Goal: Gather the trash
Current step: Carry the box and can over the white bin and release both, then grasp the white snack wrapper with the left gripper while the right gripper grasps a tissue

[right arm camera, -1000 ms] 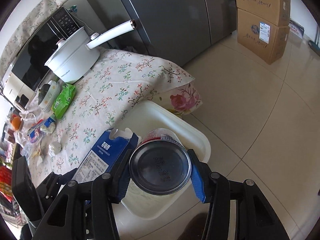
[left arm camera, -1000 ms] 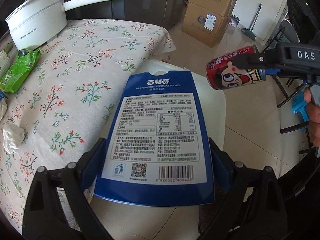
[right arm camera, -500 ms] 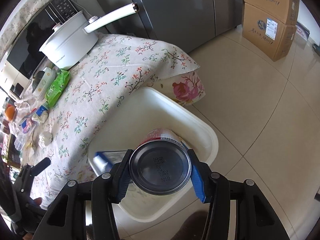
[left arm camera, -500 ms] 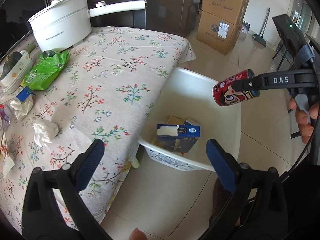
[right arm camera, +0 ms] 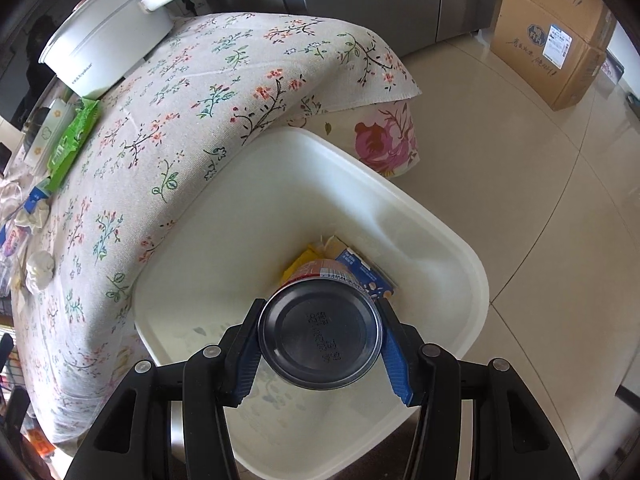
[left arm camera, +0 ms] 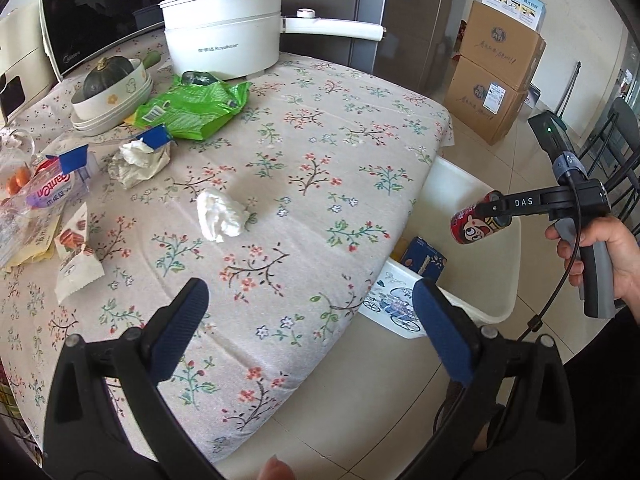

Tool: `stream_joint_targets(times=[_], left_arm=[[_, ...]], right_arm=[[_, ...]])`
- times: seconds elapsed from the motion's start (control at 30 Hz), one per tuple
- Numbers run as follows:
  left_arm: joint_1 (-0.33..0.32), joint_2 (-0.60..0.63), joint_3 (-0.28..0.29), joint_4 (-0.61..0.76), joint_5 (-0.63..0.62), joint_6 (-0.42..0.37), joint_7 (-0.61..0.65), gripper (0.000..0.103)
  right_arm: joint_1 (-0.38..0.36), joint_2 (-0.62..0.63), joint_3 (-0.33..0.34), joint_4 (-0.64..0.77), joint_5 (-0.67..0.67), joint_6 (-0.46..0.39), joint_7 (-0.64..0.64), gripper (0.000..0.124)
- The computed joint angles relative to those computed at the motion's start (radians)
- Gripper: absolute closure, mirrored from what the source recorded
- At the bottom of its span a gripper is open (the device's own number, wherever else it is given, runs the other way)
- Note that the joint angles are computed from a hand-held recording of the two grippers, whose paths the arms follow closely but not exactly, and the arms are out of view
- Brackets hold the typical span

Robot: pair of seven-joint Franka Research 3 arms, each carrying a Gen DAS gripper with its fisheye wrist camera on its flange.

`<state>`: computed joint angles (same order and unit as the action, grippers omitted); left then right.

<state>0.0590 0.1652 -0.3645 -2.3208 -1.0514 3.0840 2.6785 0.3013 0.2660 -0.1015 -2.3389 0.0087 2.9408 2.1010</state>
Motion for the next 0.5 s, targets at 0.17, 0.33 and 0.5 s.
stream_joint_targets(times=[0.17, 0.33, 0.5], left_arm=[[0.023, -0.016, 0.011, 0.0, -0.079, -0.01, 0.071, 0.002], [0.005, -0.04, 0.059, 0.001, -0.169, -0.024, 0.141, 0.002], [-0.022, -0.055, 0.108, 0.004, -0.239, -0.01, 0.199, 0.002]], right_arm=[[0.05, -0.03, -0.042, -0.006, -0.067, 0.02, 0.069, 0.055], [0.114, -0.065, -0.086, 0.0, -0.218, 0.04, 0.19, 0.055], [0.184, -0.086, -0.138, 0.04, -0.473, 0.032, 0.379, 0.051]])
